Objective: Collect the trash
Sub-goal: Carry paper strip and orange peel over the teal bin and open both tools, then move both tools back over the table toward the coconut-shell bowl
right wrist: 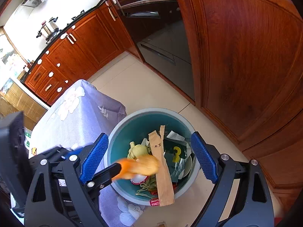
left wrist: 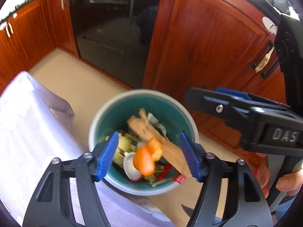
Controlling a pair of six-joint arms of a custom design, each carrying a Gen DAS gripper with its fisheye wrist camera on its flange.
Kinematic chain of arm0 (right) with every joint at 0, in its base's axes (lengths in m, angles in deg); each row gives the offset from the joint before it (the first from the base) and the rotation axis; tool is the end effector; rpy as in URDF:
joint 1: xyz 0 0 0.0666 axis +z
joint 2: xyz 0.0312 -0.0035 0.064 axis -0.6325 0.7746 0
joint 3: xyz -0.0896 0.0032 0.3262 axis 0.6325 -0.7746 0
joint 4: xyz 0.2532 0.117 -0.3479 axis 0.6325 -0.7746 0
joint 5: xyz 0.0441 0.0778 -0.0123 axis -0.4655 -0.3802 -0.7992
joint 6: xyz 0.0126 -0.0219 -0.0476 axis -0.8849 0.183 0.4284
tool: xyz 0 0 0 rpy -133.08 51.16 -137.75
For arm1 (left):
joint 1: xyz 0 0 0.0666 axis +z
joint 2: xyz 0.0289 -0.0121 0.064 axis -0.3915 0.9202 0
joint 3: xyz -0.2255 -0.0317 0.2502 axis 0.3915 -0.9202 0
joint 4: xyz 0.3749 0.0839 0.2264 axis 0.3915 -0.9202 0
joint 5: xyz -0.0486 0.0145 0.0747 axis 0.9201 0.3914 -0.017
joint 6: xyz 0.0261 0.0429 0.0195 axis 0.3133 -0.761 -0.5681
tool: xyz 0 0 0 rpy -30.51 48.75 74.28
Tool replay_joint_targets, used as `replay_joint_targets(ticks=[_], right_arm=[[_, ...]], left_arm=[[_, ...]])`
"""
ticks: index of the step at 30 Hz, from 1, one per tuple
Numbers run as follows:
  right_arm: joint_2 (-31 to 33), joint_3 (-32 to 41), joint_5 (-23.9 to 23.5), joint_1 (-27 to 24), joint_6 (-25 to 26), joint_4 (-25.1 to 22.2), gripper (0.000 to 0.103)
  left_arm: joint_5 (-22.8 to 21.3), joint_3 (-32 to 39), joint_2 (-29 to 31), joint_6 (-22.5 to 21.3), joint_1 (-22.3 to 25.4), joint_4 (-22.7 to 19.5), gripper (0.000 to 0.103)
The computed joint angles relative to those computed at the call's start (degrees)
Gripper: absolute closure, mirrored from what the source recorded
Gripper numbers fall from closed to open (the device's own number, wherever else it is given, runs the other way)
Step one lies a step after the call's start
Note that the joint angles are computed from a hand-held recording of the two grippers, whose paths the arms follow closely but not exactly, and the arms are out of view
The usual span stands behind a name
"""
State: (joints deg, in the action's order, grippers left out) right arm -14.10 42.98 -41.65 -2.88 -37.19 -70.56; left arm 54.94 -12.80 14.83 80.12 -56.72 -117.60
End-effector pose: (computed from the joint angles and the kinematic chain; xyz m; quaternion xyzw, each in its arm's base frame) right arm 0.3119 0.2268 0.3837 -0.0064 0.9407 0.1769 0.2895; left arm 0.3110 -0.2075 0.3630 0.1516 0.9447 -0.1172 0.2660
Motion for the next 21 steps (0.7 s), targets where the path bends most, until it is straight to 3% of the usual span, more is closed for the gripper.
replay_joint_targets(ticks=[10, 21], right_arm=[[0.8, 1.0, 1.2, 1.5, -0.4, -0.7, 0.014], [1.3, 2.0, 2.5, 5.1, -1.8, -1.8, 0.014]], left_arm=[[-1.3, -0.8, -2.1, 1.8, 1.4, -1.9, 0.025], [-2.8, -3.1, -8.8, 2.1, 3.1, -4.6, 0.020]])
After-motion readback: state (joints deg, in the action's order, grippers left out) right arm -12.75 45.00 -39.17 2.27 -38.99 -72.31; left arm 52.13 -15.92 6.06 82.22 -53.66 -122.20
